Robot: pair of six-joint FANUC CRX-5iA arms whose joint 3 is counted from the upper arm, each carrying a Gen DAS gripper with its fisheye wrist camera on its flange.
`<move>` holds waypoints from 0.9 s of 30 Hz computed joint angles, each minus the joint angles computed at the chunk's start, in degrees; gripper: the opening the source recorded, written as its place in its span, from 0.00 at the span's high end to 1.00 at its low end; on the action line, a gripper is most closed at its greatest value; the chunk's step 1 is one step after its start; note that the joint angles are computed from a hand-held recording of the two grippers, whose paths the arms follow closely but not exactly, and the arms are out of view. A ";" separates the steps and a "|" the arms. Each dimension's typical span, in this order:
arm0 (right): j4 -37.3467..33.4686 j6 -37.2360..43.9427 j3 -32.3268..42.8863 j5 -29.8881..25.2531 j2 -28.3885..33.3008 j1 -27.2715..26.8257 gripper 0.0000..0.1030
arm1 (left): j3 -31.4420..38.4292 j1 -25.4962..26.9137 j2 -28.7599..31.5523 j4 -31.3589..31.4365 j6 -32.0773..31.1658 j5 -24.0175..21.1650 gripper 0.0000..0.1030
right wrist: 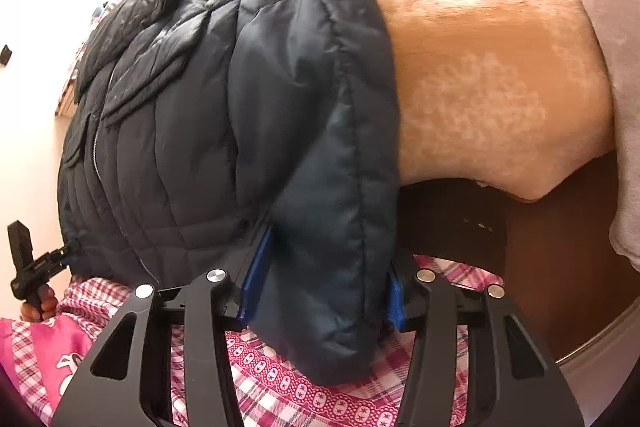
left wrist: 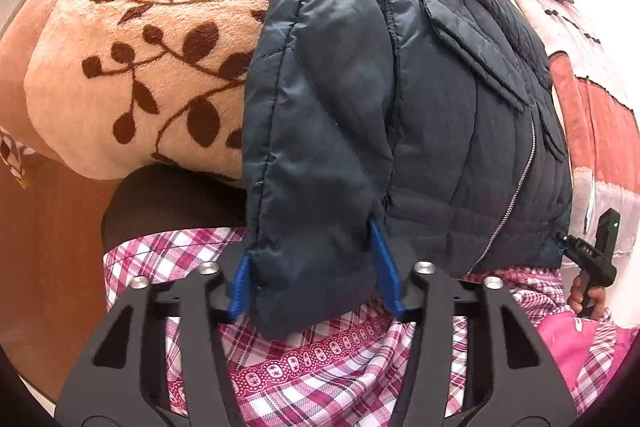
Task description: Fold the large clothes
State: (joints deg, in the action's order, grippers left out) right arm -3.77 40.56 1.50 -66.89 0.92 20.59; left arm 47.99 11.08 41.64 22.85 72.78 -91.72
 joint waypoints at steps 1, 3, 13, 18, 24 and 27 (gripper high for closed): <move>-0.36 0.30 0.32 -0.16 0.47 -0.11 0.52 | -0.32 0.22 -0.07 0.43 -0.07 0.06 0.56; -1.13 0.49 0.67 -0.05 1.04 -0.22 0.52 | -0.70 0.67 -0.19 1.09 -0.31 0.05 0.60; -4.08 2.72 -0.56 3.19 -0.05 -1.21 0.85 | -3.06 2.12 -1.14 3.90 -3.67 0.82 0.90; -5.88 0.56 -2.35 7.84 -3.63 -1.76 0.89 | -2.43 1.98 -2.85 5.56 -6.57 2.15 0.93; -3.12 -2.37 -3.86 14.24 -9.08 -1.17 0.90 | -0.33 3.33 -5.51 12.72 -10.92 5.66 0.93; -0.43 -5.15 -5.18 17.84 -12.13 -0.44 0.90 | 0.52 4.08 -6.38 15.80 -12.49 7.42 0.93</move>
